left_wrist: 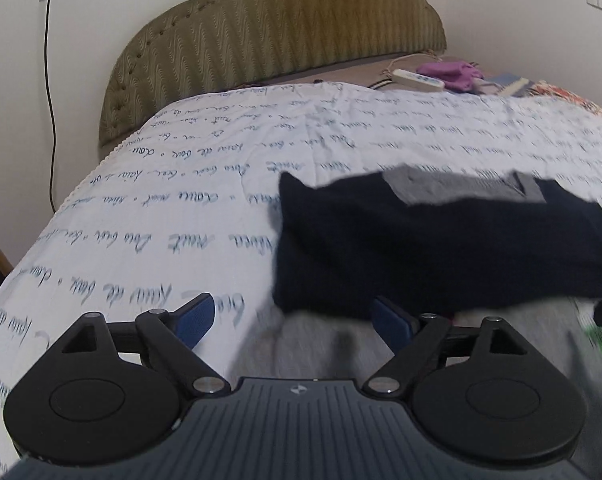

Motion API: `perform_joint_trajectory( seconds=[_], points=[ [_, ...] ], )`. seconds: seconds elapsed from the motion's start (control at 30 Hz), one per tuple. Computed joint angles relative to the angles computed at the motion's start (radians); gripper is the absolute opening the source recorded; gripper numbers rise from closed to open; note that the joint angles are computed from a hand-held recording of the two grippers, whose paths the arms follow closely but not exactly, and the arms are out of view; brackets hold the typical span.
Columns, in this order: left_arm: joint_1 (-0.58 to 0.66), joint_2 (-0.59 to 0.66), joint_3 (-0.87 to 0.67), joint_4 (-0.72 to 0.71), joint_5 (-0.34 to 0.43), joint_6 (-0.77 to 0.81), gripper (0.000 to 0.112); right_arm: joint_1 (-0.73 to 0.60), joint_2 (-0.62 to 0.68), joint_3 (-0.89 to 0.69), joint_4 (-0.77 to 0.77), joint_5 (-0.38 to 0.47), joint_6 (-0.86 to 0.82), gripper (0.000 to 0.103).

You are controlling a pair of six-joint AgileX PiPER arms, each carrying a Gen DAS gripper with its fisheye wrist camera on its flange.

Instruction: Fold small clothes

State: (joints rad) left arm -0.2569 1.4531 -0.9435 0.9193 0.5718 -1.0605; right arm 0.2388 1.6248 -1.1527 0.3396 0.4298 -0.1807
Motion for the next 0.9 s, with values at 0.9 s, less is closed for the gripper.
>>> perform_joint_trajectory(
  seconds=[0.9],
  points=[
    [-0.468, -0.213, 0.271, 0.049, 0.336, -0.355, 0.093, 0.133, -0.375, 0.403, -0.134, -0.05, 0.191, 0.084]
  ],
)
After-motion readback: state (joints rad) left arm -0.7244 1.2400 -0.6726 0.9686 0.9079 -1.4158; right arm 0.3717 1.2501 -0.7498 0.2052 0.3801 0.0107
